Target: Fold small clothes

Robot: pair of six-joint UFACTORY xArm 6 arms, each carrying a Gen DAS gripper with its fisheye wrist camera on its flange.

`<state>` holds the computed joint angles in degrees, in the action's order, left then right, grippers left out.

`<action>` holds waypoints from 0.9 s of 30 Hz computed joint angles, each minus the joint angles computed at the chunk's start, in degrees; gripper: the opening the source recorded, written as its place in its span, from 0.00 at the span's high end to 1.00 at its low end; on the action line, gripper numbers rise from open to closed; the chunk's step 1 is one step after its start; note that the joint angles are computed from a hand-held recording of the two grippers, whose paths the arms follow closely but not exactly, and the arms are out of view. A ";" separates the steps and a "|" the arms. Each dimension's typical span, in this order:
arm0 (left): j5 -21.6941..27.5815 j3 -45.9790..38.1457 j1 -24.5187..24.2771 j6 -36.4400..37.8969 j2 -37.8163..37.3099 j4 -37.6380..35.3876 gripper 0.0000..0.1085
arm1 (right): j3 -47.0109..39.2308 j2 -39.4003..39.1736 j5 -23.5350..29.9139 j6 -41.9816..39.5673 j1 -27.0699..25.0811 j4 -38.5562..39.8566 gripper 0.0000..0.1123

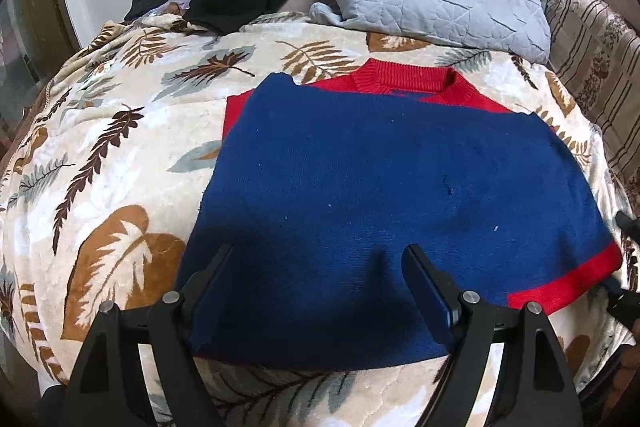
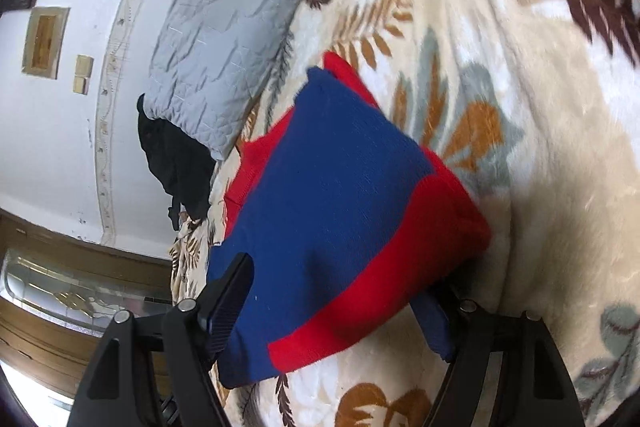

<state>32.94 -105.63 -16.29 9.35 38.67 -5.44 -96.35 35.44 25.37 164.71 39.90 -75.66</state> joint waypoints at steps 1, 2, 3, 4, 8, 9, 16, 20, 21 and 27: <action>0.00 -0.08 -0.05 -0.32 0.08 0.31 0.23 | -0.24 -0.30 1.22 -0.97 0.24 -0.14 0.30; 0.05 -0.37 -0.09 -0.64 0.34 0.60 0.23 | -0.32 -0.60 2.21 -2.08 0.48 -0.14 0.30; 0.26 -0.67 -0.12 -0.80 0.58 0.77 0.23 | -0.81 -0.52 3.05 -4.61 0.63 0.81 0.30; 0.79 -1.16 -0.20 -0.91 0.92 0.92 0.23 | -1.21 -0.18 3.13 -6.80 0.57 2.31 0.30; 0.56 -1.12 -0.47 -0.97 1.09 1.76 0.23 | -0.63 0.86 0.63 -3.17 0.04 1.27 0.30; 0.65 -1.44 -0.50 -1.03 1.33 1.86 0.23 | -0.71 0.74 1.13 -2.95 0.18 0.56 0.30; 2.02 -4.18 -0.74 -1.79 3.31 2.31 0.23 | -3.20 2.57 1.34 -11.93 -0.60 7.17 0.32; 3.02 -6.73 -0.82 -2.13 5.17 2.29 0.23 | -3.29 2.02 2.78 -12.51 0.01 5.67 0.35; 3.25 -7.20 -0.88 -2.29 5.53 2.35 0.23 | -3.76 2.31 3.38 -14.72 0.04 7.28 0.35; 1.55 -7.71 -1.53 -3.07 6.69 5.58 0.20 | -4.57 3.52 3.17 -18.60 -0.47 11.41 0.36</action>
